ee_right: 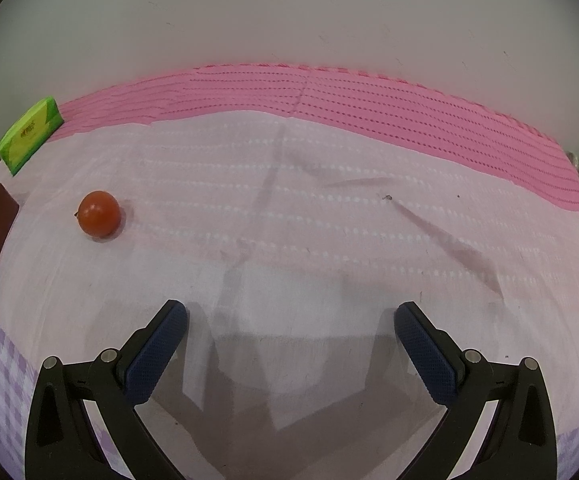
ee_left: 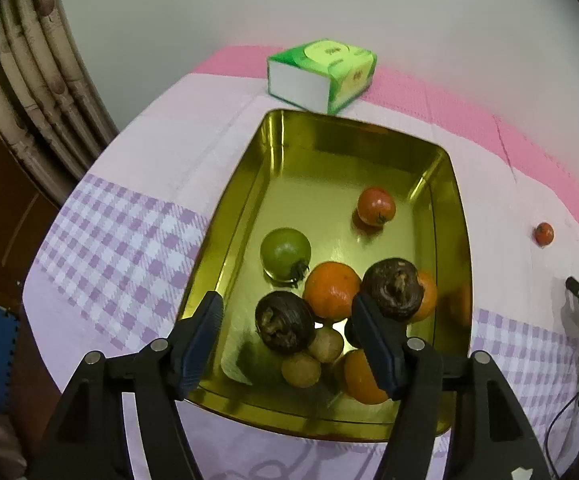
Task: Organize fruits
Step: 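Move the right tool to the last red tomato and close on it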
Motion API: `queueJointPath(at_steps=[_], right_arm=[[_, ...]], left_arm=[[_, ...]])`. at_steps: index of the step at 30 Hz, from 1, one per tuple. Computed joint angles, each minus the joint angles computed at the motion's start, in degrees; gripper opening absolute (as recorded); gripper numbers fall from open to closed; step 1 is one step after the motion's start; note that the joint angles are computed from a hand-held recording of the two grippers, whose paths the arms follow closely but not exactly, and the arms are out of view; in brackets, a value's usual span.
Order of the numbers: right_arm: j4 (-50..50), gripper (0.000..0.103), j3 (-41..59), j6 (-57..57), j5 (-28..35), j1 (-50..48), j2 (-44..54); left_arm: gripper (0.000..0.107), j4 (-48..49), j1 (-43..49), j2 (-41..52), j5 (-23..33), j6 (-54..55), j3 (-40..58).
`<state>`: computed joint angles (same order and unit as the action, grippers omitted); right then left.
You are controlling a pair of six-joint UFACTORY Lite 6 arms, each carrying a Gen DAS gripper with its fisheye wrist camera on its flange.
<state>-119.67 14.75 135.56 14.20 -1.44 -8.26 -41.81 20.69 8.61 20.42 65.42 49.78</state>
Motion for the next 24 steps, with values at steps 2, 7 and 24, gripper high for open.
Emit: queueJointPath(at_steps=[2, 7, 24], right_arm=[[1.9, 0.102, 0.1, -0.9, 0.7, 2.4, 0.1], [10.0, 0.1, 2.9, -5.7, 2.9, 12.5, 3.0], [19.2, 0.067, 26.4, -13.1, 2.3, 20.3, 23.4]], left_arm=[[0.07, -0.1, 0.1, -0.7, -0.6, -0.3, -0.2], [0.074, 0.0, 0.5, -0.6, 0.8, -1.2, 0.7], [0.074, 1.0, 0.8, -0.2, 1.7, -2.8, 1.4]])
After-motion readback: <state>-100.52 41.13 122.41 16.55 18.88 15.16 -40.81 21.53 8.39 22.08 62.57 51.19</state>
